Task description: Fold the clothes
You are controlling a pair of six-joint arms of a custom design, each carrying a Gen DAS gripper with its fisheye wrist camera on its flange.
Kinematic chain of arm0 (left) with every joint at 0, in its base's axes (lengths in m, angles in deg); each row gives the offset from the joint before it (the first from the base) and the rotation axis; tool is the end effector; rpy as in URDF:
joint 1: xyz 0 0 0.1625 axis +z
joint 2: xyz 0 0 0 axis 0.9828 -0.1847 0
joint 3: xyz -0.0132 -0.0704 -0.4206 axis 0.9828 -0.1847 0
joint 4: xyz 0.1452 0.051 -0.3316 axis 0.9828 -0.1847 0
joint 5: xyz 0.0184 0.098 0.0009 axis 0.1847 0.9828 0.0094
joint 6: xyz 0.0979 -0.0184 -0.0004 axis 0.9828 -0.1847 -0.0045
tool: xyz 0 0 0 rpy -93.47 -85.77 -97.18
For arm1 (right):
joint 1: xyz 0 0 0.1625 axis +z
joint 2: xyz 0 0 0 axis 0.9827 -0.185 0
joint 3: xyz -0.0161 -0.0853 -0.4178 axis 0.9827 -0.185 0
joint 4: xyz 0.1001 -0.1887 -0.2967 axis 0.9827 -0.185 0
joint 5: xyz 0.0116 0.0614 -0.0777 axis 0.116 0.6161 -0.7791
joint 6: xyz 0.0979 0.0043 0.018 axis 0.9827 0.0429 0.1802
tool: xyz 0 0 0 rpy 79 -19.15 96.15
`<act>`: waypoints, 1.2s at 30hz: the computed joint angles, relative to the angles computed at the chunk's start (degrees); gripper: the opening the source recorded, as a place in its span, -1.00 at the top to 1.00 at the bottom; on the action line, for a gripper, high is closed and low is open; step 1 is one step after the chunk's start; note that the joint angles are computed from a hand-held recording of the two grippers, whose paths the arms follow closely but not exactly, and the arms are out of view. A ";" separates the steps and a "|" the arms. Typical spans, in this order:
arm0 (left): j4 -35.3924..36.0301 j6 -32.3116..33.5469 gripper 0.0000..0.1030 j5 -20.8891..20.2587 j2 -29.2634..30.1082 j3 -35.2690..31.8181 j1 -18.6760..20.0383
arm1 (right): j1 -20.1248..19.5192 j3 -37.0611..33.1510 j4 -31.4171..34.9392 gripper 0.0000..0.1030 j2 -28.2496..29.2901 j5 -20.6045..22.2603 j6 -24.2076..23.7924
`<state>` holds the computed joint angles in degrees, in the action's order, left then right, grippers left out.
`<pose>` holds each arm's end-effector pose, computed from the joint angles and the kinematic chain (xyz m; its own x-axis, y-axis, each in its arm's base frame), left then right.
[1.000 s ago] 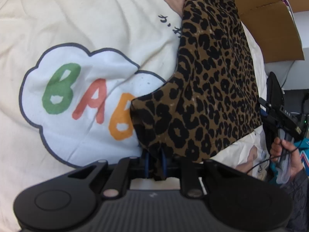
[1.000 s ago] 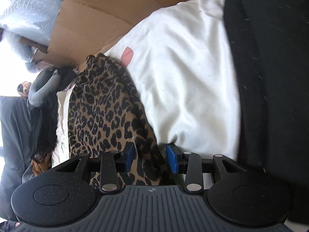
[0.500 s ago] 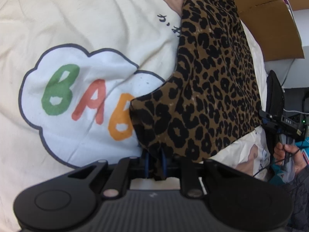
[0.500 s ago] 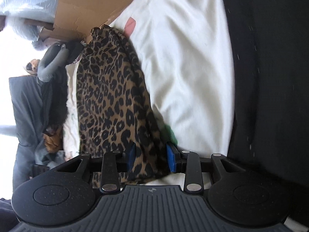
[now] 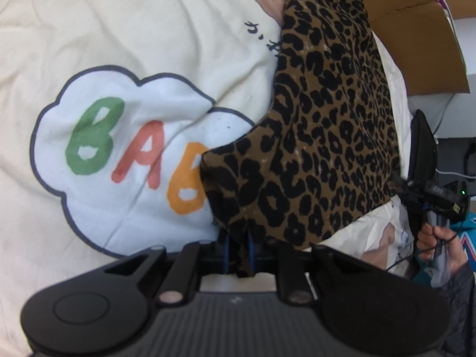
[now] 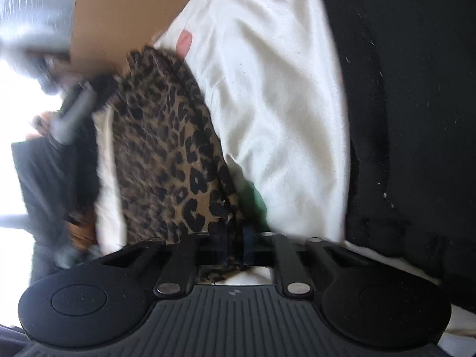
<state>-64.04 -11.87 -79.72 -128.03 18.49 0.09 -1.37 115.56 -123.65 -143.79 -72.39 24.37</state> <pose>0.0184 -0.7282 0.4072 -0.9785 0.0608 -0.1969 0.0429 0.9946 0.0941 0.0078 -0.6099 0.3158 -0.9526 0.2989 -0.0569 0.2969 0.8726 -0.3878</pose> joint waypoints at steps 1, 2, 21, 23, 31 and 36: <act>0.66 -0.53 0.79 0.16 0.19 -0.69 -0.10 | 0.94 0.19 -0.77 0.86 0.02 -1.51 0.62; 1.16 -0.56 0.81 0.43 0.30 -1.26 -0.30 | 1.75 0.44 -1.57 0.87 0.01 -3.19 1.77; 10.25 2.53 0.85 1.59 0.47 -15.71 -3.27 | 10.17 6.64 -11.83 0.89 -2.90 -6.59 11.85; 12.12 3.03 0.85 1.55 1.18 -18.83 -3.24 | 11.05 7.82 -12.56 0.89 -3.47 -6.70 12.72; 16.13 5.80 0.85 2.51 1.01 -24.99 -2.95 | 14.69 13.01 -15.24 0.89 -5.25 -6.76 15.24; 20.01 6.42 0.85 2.93 1.67 -30.15 -2.72 | 16.99 16.96 -17.55 0.89 -6.86 -6.86 17.03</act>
